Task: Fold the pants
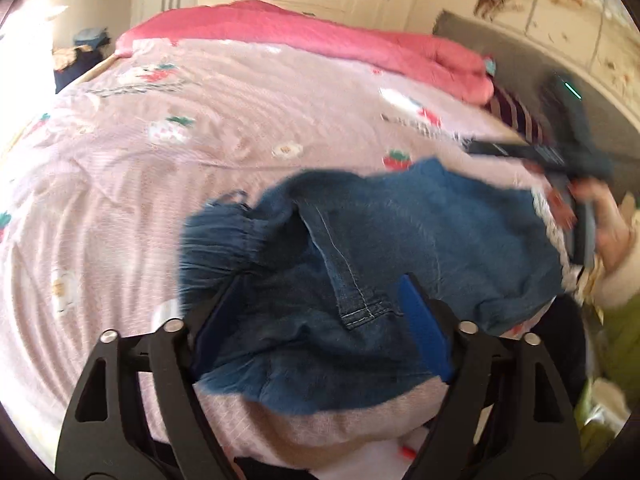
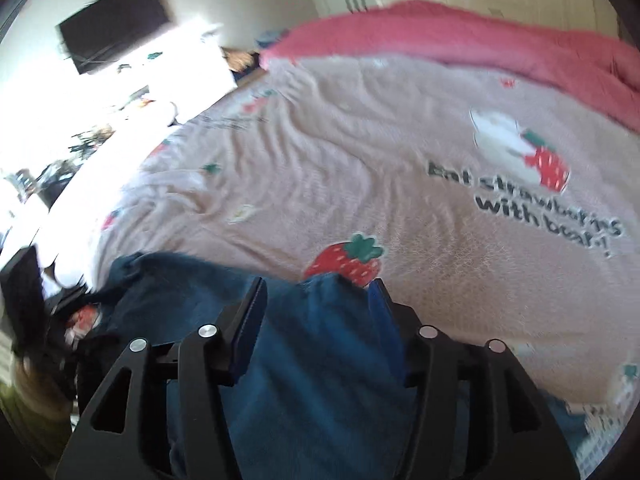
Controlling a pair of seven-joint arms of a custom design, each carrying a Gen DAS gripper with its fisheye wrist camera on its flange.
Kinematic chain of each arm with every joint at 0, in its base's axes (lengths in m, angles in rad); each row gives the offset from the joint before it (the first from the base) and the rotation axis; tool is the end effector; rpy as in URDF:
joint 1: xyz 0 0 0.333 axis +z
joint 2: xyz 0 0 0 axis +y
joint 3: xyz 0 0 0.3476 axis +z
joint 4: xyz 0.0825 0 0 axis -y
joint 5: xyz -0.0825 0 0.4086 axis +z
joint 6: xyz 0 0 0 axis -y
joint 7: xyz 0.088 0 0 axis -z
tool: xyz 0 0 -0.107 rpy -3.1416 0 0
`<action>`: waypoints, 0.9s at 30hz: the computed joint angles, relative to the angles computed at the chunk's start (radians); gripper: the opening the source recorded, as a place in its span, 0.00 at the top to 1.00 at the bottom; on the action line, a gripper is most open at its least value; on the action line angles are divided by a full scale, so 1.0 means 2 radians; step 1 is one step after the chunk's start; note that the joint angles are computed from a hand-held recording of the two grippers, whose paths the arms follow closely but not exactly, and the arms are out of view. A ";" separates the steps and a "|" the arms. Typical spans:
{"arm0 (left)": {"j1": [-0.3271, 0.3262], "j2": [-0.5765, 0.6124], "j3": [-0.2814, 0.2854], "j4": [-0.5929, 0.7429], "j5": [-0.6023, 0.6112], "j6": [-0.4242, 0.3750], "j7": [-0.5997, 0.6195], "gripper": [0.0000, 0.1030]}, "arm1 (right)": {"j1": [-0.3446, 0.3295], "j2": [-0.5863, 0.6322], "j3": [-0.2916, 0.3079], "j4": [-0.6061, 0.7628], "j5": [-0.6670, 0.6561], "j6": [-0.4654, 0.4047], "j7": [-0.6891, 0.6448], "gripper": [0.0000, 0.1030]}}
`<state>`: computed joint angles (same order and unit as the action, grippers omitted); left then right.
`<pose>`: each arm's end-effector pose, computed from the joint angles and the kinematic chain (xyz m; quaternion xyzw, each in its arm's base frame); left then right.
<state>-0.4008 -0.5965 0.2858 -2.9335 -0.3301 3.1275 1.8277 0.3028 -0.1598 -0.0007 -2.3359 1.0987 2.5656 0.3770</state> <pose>0.3630 -0.0174 0.4145 -0.6446 0.6617 -0.3417 0.1730 0.5066 0.1434 0.4521 -0.8221 0.4056 -0.0344 0.3980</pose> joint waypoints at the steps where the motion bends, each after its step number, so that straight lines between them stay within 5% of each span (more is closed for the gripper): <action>1: 0.031 -0.011 -0.024 -0.006 0.024 -0.002 -0.026 0.22 | 0.001 -0.023 -0.002 -0.019 0.004 -0.009 -0.018 0.40; 4: 0.106 -0.035 -0.088 -0.015 0.025 -0.024 -0.047 0.20 | 0.012 -0.088 -0.007 -0.083 -0.008 -0.021 -0.059 0.38; 8: 0.109 -0.051 -0.068 -0.022 0.020 -0.064 -0.057 0.20 | 0.042 -0.146 0.003 -0.160 -0.027 0.023 -0.083 0.38; 11: 0.066 -0.055 -0.014 -0.024 -0.015 -0.075 -0.042 0.25 | 0.075 -0.162 0.011 -0.200 -0.027 0.074 -0.099 0.38; 13: 0.027 -0.049 0.029 -0.016 -0.053 -0.082 -0.016 0.39 | 0.092 -0.162 0.012 -0.210 -0.031 0.100 -0.097 0.38; 15: 0.028 -0.032 0.030 -0.008 -0.066 -0.094 -0.021 0.43 | 0.110 -0.158 0.010 -0.216 -0.030 0.129 -0.094 0.38; 18: -0.005 -0.030 0.074 -0.002 -0.120 -0.101 0.006 0.53 | 0.138 -0.152 -0.009 -0.217 -0.029 0.149 -0.100 0.39; 20: -0.003 -0.026 0.070 0.000 -0.136 -0.101 0.013 0.64 | 0.142 -0.138 -0.008 -0.214 -0.055 0.164 -0.084 0.46; 22: 0.002 -0.027 0.062 0.001 -0.148 -0.102 0.021 0.67 | 0.133 -0.124 0.002 -0.214 -0.098 0.174 -0.052 0.77; 24: 0.012 -0.028 0.049 0.005 -0.157 -0.103 0.027 0.69 | 0.128 -0.119 0.003 -0.214 -0.126 0.176 -0.024 0.95; 27: 0.029 -0.031 0.033 0.016 -0.167 -0.101 0.042 0.70 | 0.164 -0.138 -0.043 -0.216 -0.109 0.157 -0.044 0.95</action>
